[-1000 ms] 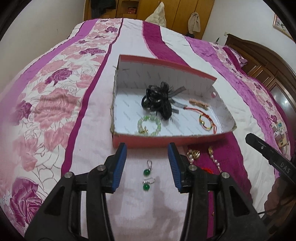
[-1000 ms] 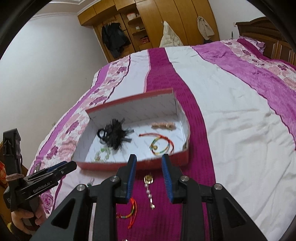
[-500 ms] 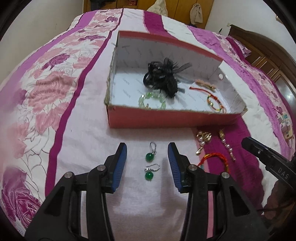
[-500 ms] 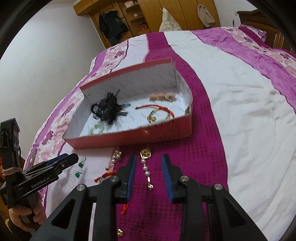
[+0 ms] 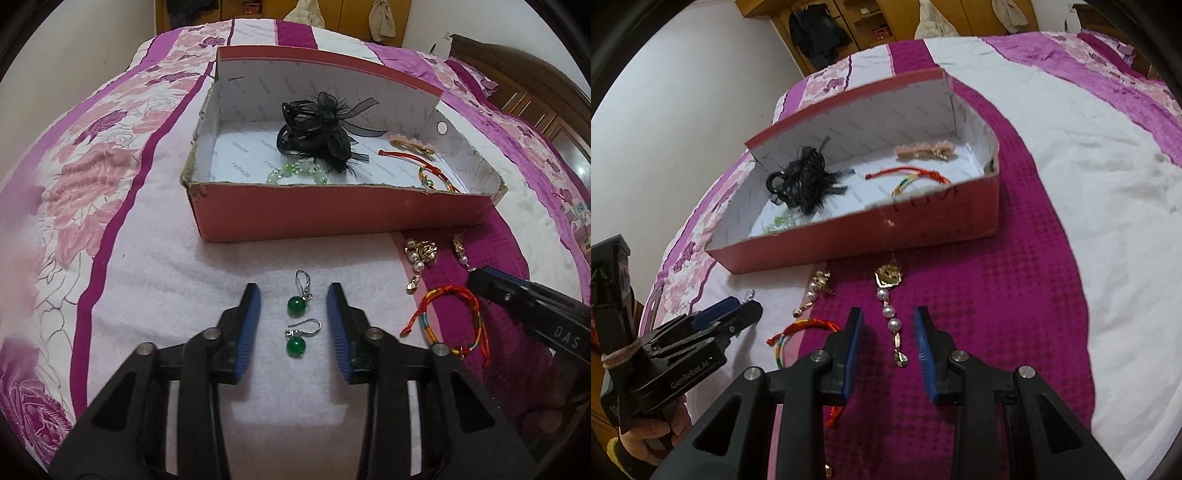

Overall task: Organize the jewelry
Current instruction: 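Move the left gripper to the green earrings and the right to the pearl pendant, then grasp a green earring with the left gripper while the right grasps the pearl pendant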

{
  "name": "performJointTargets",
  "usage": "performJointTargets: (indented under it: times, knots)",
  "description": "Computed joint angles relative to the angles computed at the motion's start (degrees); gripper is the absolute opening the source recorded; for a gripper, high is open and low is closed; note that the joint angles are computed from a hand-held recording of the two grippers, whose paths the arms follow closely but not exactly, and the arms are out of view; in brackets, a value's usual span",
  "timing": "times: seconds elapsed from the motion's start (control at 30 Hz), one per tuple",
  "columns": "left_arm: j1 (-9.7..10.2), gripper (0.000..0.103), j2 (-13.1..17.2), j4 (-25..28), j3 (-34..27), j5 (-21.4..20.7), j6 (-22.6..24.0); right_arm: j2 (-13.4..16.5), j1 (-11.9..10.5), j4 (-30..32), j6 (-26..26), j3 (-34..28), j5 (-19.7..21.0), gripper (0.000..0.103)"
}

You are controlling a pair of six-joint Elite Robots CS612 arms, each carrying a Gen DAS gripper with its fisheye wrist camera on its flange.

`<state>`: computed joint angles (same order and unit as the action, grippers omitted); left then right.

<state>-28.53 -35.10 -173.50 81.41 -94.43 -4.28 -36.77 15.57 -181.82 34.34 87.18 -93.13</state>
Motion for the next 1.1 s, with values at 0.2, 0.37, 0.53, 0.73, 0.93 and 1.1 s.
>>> performJointTargets:
  times: [0.2, 0.37, 0.53, 0.73, 0.93, 1.1]
  knots:
    - [0.33, 0.010, 0.64, -0.39, -0.69, -2.03, -0.48, 0.80, -0.05, 0.49, -0.66, -1.05, -0.02, 0.031]
    - [0.59, 0.007, 0.92, -0.52, -1.02, -3.55, -1.22, 1.15, -0.03, 0.19, -1.23, -1.30, -0.45, 0.027]
    - [0.99, 0.007, 0.78, -0.73, -0.97, -4.98, -2.71, 1.14, -0.24, -0.67, -0.49, -0.86, -0.64, 0.013]
    - [1.07, 0.007, -0.30, -2.33, 0.61, -5.25, -3.30, 0.67, -0.20, -3.66, 0.49, 0.40, -0.16, 0.013]
    - [0.92, 0.007, -1.44, -4.05, 2.17, -5.36, -2.83, -0.25, 0.30, -6.02, 0.37, 1.81, -1.07, 0.013]
    - [0.77, 0.007, -2.33, -5.90, 3.55, -5.24, -2.96, -1.10, 0.74, -8.45, 0.79, 3.31, -2.00, 0.013]
